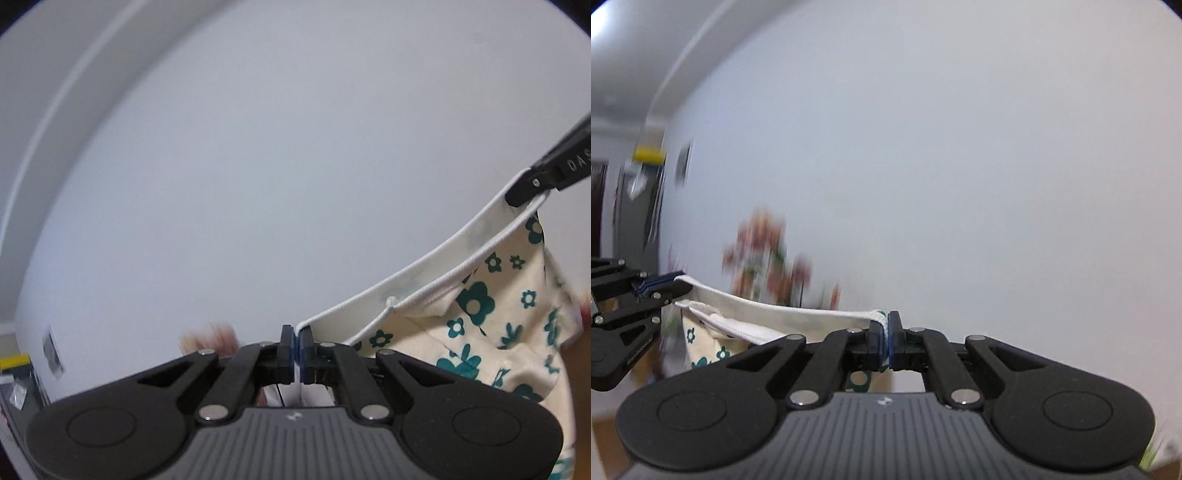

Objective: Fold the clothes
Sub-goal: 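Raise the shirt hem with both grippers, stretching it between them, then lower the shirt onto the table with both grippers holding the hem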

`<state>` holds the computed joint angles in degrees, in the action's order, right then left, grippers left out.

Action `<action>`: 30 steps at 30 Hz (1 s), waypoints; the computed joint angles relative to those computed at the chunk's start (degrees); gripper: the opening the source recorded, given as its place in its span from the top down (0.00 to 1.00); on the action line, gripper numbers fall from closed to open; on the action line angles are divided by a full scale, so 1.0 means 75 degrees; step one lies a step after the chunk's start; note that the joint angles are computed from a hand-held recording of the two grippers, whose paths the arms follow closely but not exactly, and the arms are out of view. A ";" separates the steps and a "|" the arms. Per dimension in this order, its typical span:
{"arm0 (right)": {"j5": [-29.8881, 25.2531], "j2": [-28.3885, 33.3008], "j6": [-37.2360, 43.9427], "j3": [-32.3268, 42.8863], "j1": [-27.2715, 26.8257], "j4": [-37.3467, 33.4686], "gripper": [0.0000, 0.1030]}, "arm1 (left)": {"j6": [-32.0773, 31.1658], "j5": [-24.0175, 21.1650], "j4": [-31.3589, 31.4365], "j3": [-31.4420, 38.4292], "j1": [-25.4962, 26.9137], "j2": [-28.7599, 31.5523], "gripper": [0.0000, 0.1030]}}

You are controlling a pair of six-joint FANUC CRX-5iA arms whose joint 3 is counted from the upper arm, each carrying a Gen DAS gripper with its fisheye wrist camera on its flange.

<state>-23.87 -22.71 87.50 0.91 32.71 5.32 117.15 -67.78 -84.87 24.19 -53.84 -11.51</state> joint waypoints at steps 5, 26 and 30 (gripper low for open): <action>-0.0454 0.0003 0.0261 0.0694 0.0060 0.0047 0.98 | -0.0393 0.0188 0.1364 0.0916 0.0489 0.0147 0.94; -0.4559 0.1059 0.2384 -0.1629 -0.0178 -0.1680 0.96 | -0.1946 0.1992 0.7529 -0.4354 0.4017 -0.1062 0.98; -0.4361 0.1031 0.2371 -0.1696 0.0141 -0.1330 0.77 | -0.1937 0.1823 0.7168 -0.4062 0.3669 -0.0952 0.98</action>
